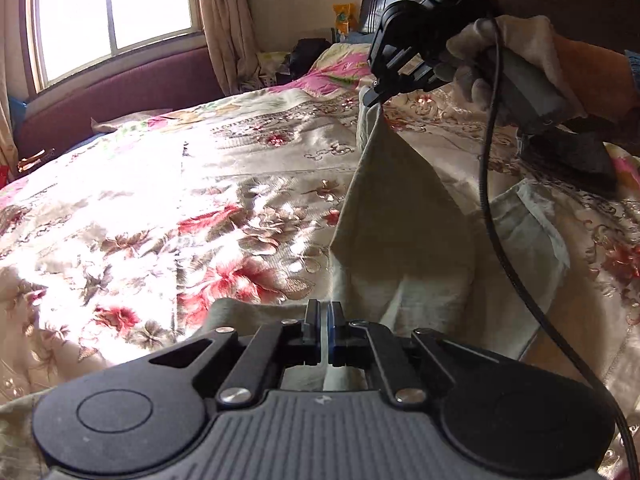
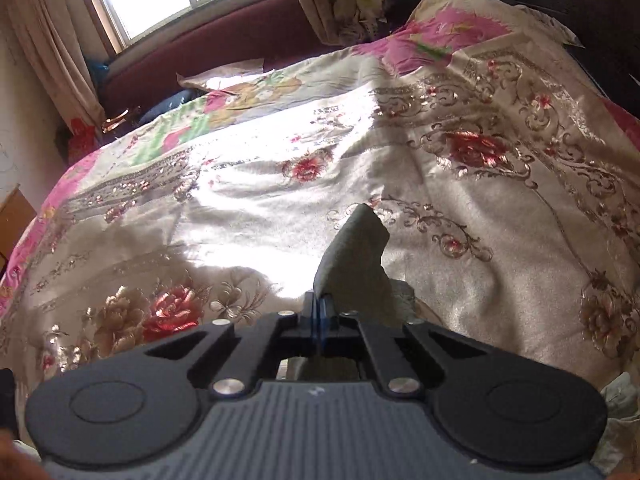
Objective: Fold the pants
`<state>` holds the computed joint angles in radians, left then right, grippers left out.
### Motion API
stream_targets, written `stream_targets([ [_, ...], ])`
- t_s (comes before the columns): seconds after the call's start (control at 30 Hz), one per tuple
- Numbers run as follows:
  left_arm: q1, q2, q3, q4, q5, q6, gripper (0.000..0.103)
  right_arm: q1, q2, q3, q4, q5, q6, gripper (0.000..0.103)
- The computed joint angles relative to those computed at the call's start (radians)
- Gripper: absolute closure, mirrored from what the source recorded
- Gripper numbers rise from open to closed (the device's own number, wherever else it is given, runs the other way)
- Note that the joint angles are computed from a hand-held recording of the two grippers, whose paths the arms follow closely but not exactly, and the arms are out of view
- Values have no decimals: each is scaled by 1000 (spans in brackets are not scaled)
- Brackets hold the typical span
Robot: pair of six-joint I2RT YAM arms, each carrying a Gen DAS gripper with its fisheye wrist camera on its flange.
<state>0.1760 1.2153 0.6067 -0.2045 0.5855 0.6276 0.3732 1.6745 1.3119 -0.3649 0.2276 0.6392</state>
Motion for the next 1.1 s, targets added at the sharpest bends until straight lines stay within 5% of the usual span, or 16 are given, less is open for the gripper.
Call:
stream_targets([
  [0.2, 101, -143, -22, 53, 61, -21, 83, 2, -437, -328, 176, -29, 35, 102],
  [0.37, 28, -169, -89, -4, 24, 44, 83, -75, -765, -692, 50, 43, 179, 101],
  [0.43, -72, -155, -133, -8, -43, 61, 83, -208, -769, -812, 34, -91, 208, 99],
  [0.53, -205, -157, -174, -23, -130, 45, 83, -234, -781, -928, 96, -117, 203, 99],
  [0.7, -458, -206, -210, 32, -269, -26, 82, -239, -724, -910, 236, -164, 154, 99],
  [0.83, -605, -101, -140, 106, -320, -90, 82, -303, -691, -878, 285, -321, 92, 94],
  [0.9, -657, -36, -102, 133, -342, -119, 82, -299, -698, -852, 224, -294, 32, 93],
  [1.0, -675, 48, -43, 123, -335, -171, 81, -229, -742, -865, 120, -63, -22, 87],
  [1.1, -656, 50, -42, 107, -316, -187, 81, -211, -742, -912, 98, 25, -30, 87],
])
